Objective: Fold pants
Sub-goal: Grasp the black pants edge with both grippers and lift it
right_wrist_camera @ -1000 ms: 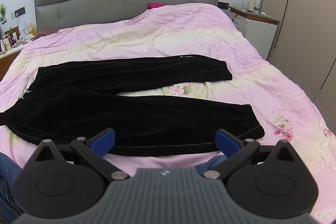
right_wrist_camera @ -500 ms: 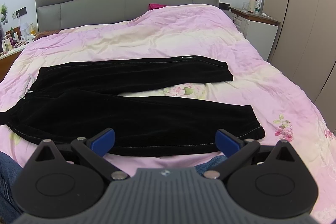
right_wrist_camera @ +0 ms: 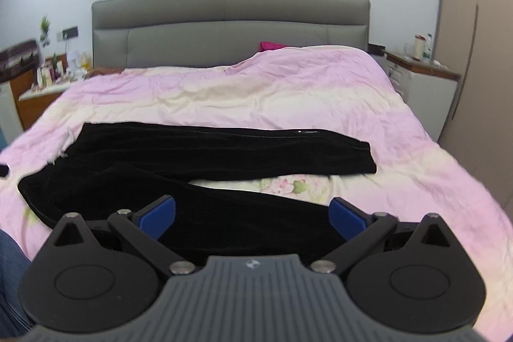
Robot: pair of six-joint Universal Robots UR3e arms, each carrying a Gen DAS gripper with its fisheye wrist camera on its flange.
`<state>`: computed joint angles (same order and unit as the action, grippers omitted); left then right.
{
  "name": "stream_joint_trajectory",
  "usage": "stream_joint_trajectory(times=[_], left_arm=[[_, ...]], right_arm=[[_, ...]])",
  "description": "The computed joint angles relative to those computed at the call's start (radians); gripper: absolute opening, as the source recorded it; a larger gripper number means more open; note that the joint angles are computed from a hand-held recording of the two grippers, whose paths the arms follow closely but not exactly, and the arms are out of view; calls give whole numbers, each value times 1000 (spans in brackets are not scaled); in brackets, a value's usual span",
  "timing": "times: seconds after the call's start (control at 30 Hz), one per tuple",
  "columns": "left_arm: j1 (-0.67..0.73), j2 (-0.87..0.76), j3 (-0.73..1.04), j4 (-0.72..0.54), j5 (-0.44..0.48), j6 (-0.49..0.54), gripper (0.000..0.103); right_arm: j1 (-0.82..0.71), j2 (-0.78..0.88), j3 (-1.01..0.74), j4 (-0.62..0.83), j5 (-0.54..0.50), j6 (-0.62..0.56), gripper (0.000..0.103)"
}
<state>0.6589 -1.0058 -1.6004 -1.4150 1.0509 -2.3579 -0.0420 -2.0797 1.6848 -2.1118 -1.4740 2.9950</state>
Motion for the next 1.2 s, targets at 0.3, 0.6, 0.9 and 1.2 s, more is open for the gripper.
stream_joint_trajectory(times=[0.3, 0.6, 0.9, 1.2], left_arm=[[-40, -197, -22, 141, 104, 354, 84], [-151, -481, -79, 375, 401, 503, 84], [-193, -611, -222, 632, 542, 655, 84], [-225, -684, -507, 1176, 639, 780, 49]], right_arm=[[-389, 166, -84, 219, 323, -568, 58], [-424, 574, -323, 378, 44, -931, 47], [-366, 781, -392, 381, -104, -1046, 48], [-326, 768, -252, 250, -178, -1031, 35]])
